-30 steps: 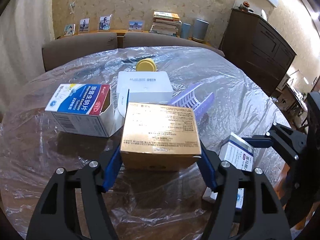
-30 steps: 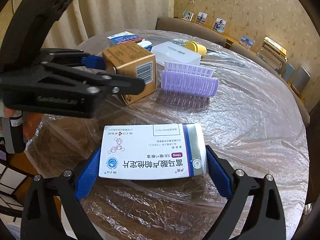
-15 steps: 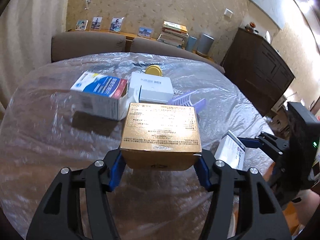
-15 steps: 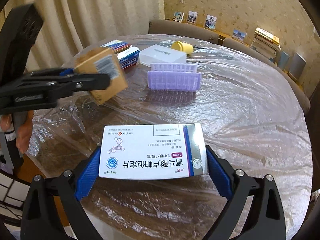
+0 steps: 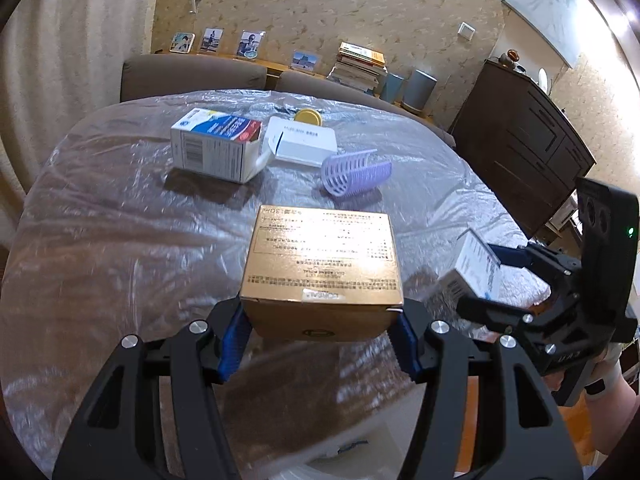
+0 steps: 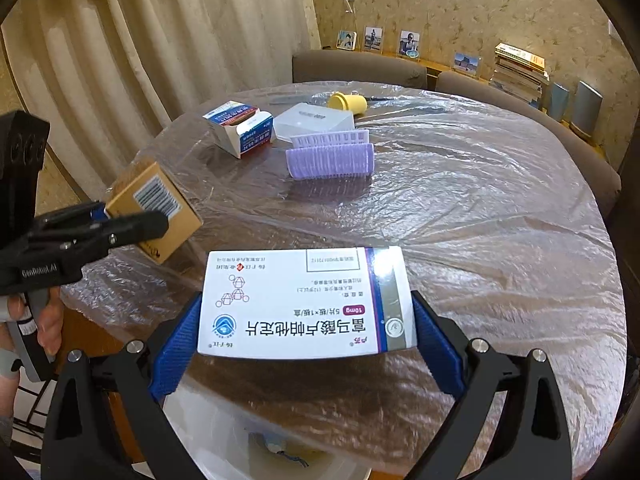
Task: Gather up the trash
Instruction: 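Carry both boxes over the white bin and lower them toward it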
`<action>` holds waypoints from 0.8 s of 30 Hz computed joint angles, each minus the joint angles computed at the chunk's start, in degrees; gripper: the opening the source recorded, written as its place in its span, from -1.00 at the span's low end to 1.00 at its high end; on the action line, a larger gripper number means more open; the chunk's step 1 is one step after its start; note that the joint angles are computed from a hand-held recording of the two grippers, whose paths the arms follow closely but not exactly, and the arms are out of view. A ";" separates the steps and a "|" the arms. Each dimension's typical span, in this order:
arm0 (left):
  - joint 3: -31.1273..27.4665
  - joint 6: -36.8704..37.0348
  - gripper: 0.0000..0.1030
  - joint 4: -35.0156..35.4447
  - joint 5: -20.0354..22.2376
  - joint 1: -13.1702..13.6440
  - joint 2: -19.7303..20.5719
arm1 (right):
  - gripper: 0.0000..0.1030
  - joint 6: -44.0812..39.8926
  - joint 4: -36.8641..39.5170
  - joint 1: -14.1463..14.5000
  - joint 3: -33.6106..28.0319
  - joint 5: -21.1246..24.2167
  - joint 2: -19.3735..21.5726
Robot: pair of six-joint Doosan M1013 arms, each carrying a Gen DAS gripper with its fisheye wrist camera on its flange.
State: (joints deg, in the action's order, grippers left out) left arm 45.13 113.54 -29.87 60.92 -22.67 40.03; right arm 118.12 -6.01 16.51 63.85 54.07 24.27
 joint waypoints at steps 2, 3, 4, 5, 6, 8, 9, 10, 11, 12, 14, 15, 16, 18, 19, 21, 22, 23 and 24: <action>1.66 0.10 0.17 0.29 -0.44 -0.08 -0.95 | 0.83 0.08 -0.25 0.21 0.56 -0.36 -0.49; 2.26 0.11 0.17 0.31 -0.61 -0.10 -1.27 | 0.83 -0.04 -0.23 0.33 0.87 -0.57 -0.79; 3.32 0.20 0.17 0.26 -1.00 -0.16 -1.88 | 0.83 -0.10 -0.21 0.45 1.16 -0.74 -1.05; 4.14 0.31 0.17 0.11 -1.26 -0.16 -2.36 | 0.83 -0.06 -0.22 0.56 1.36 -0.86 -1.22; 4.74 0.30 0.17 0.01 -1.40 -0.21 -2.75 | 0.83 -0.08 -0.16 0.71 1.82 -1.14 -1.58; 6.09 0.47 0.17 -0.30 -1.70 -0.27 -3.61 | 0.83 -0.02 -0.22 0.96 2.48 -1.47 -2.09; 6.74 0.66 0.17 -0.36 -1.89 -0.28 -4.01 | 0.83 -0.10 -0.01 1.11 3.00 -1.74 -2.50; 7.58 0.84 0.17 -0.26 -2.05 -0.35 -4.51 | 0.83 -0.07 0.07 1.23 3.38 -1.91 -2.80; 8.32 0.96 0.17 -0.04 -2.22 -0.44 -4.98 | 0.83 -0.03 0.13 1.38 3.77 -2.07 -3.13; 8.97 1.14 0.17 0.05 -2.40 -0.45 -5.37 | 0.83 -0.05 0.19 1.48 4.08 -2.19 -3.40; 10.49 1.44 0.17 0.16 -2.48 -0.60 -6.29 | 0.83 -0.08 0.20 1.74 4.91 -2.41 -4.08; 11.36 1.68 0.17 0.29 -2.47 -0.71 -6.82 | 0.83 -0.05 0.18 1.85 5.24 -2.48 -4.36; 11.81 1.75 0.17 0.50 -2.47 -0.81 -7.13 | 0.83 -0.04 0.19 1.94 5.57 -2.53 -4.64; 13.10 2.17 0.17 1.02 -2.65 -1.04 -7.90 | 0.83 -0.03 0.32 2.10 6.29 -2.69 -5.24; 13.90 2.39 0.17 1.37 -2.73 -1.22 -8.40 | 0.83 0.02 0.38 2.20 6.70 -2.81 -5.59; 15.09 2.72 0.17 1.64 -2.75 -1.42 -9.11 | 0.83 0.02 0.60 2.38 7.59 -2.98 -6.30; 15.62 2.89 0.17 1.81 -2.62 -1.55 -9.43 | 0.83 -0.01 0.75 2.46 7.96 -3.00 -6.57; 16.02 3.02 0.17 1.94 -2.56 -1.63 -9.65 | 0.83 0.02 0.87 2.58 8.45 -3.01 -6.94; 16.62 3.20 0.17 2.15 -2.42 -1.76 -10.00 | 0.83 0.06 1.01 2.69 8.86 -3.06 -7.24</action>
State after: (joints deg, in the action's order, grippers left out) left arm 61.75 116.74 -27.72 58.51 -24.43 30.03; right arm 118.17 -5.00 19.20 72.71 51.02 17.02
